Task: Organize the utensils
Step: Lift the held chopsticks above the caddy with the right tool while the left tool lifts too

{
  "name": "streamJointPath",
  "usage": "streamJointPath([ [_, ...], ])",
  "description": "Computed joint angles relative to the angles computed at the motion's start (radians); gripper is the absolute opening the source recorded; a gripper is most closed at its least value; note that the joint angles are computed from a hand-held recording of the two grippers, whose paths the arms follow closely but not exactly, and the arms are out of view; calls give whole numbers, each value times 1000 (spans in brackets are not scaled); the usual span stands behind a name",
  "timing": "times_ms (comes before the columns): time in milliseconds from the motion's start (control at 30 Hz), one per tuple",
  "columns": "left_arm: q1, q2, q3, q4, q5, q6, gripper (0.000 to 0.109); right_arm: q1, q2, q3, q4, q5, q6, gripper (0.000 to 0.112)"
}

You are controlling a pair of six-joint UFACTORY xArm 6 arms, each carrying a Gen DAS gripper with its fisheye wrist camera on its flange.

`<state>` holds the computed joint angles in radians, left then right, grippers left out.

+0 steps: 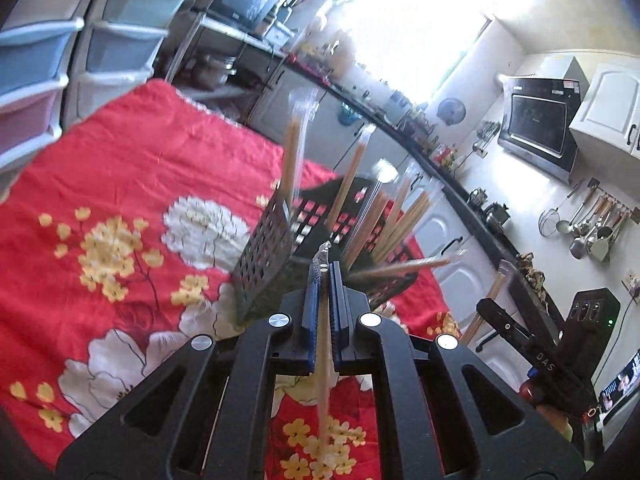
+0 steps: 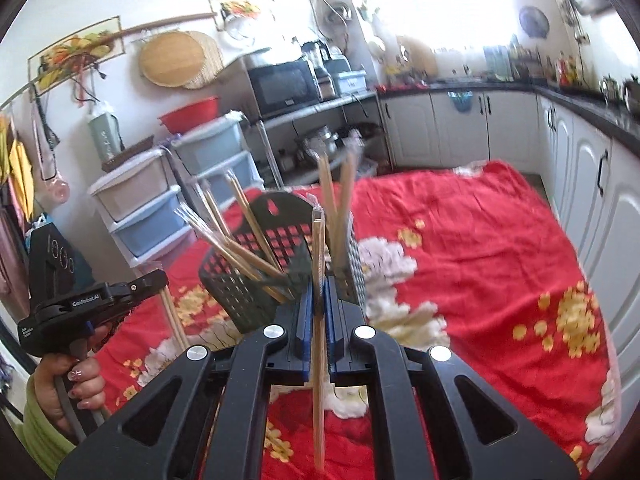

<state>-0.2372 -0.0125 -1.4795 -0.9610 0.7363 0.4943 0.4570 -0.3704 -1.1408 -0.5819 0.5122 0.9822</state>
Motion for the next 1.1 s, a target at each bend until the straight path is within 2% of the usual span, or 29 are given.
streamJointPath([
  [200, -4, -8, -49, -28, -52, 32, 3, 8, 22, -81, -123, -21, 43, 6],
  [467, -29, 26, -183, 6, -208, 41, 3, 0, 78, -213, -254, -50, 72, 6],
  [567, -42, 59, -252, 49, -270, 25, 3, -13, 108, -267, -303, -57, 84, 6],
  [833, -68, 165, -410, 192, -361, -85, 3, -65, 173, -357, -383, -100, 134, 6],
  [1100, -90, 201, -409, 196, -418, -85, 3, -99, 213, -384, -415, -139, 161, 6],
])
